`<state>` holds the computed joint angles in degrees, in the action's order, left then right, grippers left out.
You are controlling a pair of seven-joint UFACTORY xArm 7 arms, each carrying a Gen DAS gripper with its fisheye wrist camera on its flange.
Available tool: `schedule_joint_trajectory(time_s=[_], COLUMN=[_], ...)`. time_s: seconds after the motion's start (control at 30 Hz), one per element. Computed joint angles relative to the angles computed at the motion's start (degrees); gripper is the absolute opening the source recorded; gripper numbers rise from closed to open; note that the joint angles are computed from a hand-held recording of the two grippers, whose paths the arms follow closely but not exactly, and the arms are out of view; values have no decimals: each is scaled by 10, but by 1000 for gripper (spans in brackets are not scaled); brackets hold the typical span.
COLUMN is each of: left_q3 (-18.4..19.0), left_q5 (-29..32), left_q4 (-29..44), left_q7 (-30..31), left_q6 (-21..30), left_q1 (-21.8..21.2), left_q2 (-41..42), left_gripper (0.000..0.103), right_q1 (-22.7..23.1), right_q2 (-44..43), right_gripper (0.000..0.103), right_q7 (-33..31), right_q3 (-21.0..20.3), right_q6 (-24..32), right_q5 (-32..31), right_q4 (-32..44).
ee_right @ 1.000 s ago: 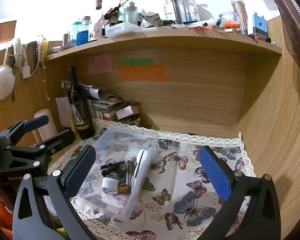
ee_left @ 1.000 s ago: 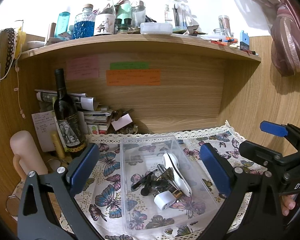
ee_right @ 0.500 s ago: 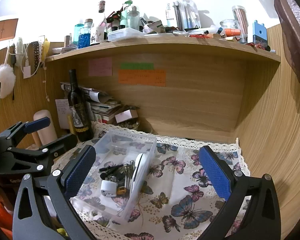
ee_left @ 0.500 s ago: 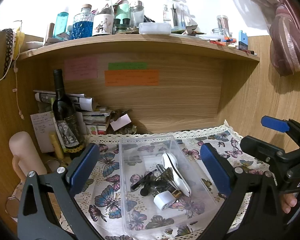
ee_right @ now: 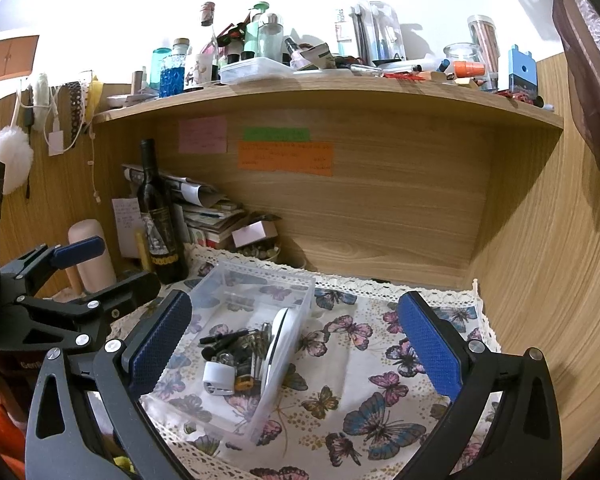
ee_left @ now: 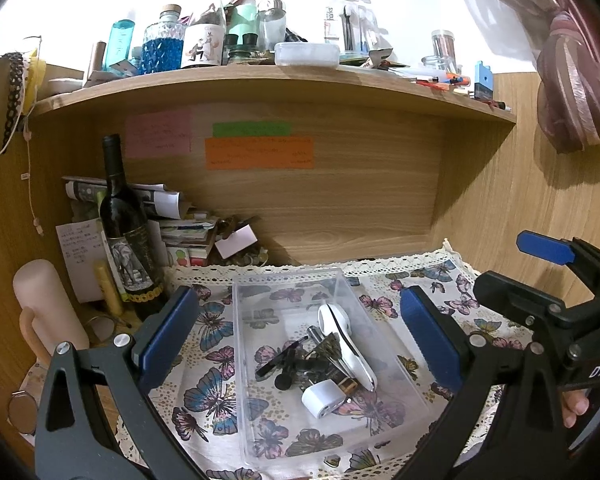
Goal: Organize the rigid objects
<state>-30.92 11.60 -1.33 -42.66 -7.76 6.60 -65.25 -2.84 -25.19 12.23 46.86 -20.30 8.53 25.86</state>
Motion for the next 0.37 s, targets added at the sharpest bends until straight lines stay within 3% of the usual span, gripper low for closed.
schedule_joint_trajectory(time_s=[0.37], left_q3=[-1], left_q5=[0], left_q4=[2], left_q7=[1], left_q6=[-1], left_q1=[0], left_q2=[3], left_gripper=[102], right_q1=[4], right_q2=[7], right_gripper=[103], right_q7=[-3], right_q3=[-3], right_q6=[0], right_q5=[1], right_q4=[1])
